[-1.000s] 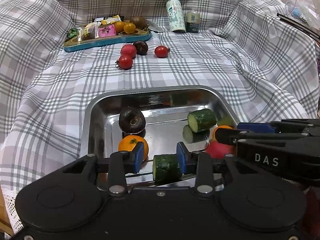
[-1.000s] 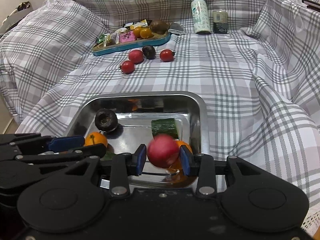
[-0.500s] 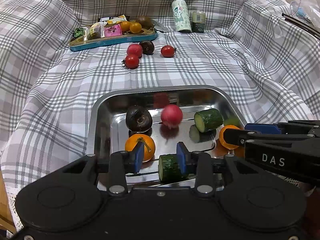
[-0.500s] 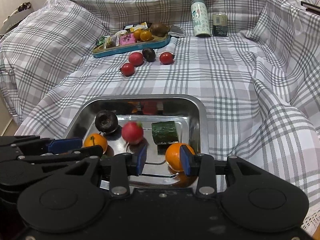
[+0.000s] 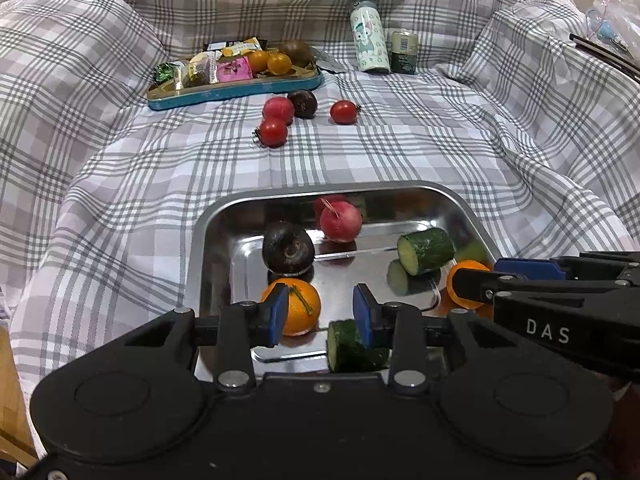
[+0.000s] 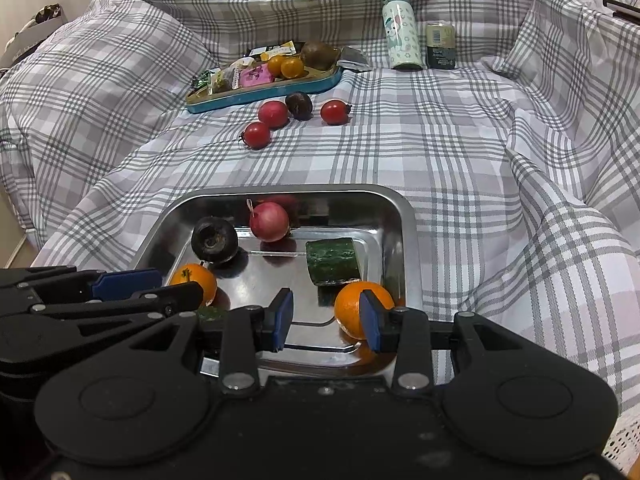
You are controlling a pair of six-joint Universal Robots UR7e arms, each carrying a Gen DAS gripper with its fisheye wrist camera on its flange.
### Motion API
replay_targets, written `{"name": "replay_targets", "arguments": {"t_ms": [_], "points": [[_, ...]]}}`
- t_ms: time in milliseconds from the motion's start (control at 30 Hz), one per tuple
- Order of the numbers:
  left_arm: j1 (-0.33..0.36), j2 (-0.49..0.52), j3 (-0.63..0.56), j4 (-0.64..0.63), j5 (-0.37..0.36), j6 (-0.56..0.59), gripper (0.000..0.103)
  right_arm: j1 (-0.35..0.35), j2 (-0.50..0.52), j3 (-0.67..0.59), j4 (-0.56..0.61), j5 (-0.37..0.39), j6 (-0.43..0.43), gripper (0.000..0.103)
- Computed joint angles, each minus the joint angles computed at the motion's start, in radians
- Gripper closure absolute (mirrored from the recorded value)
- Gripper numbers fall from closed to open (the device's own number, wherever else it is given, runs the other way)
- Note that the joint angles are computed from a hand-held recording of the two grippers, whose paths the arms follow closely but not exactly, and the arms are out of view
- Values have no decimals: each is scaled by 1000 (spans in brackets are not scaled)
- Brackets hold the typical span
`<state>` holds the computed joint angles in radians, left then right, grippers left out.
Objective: Organize fruits
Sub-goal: 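Lower the cucumber into the tray and open the left gripper while the right releases the plum, then move the left tool to a cherry tomato while the right tool approaches another cherry tomato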
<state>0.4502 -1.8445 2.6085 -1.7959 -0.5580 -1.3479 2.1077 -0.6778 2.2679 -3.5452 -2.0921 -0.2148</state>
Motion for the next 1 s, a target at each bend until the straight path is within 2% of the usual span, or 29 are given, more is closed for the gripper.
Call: {"name": "replay_targets", "arguments": {"t_ms": [267, 400, 500, 700, 1000], "points": [[32, -3, -18, 18, 71, 13, 59, -2, 11, -18, -22, 1, -22, 64], [63, 8, -25, -16, 125, 66, 59, -7, 23, -38, -43, 3, -46, 64], [96, 23, -27, -90, 168, 139, 59, -10, 38, -61, -65, 3, -70, 64], [184, 98, -22, -399, 233, 381, 59, -18, 70, -124, -103, 3, -134, 64], [324, 310, -51, -1061, 247, 878, 59, -33, 130, -245, -119, 19, -231, 64]]}}
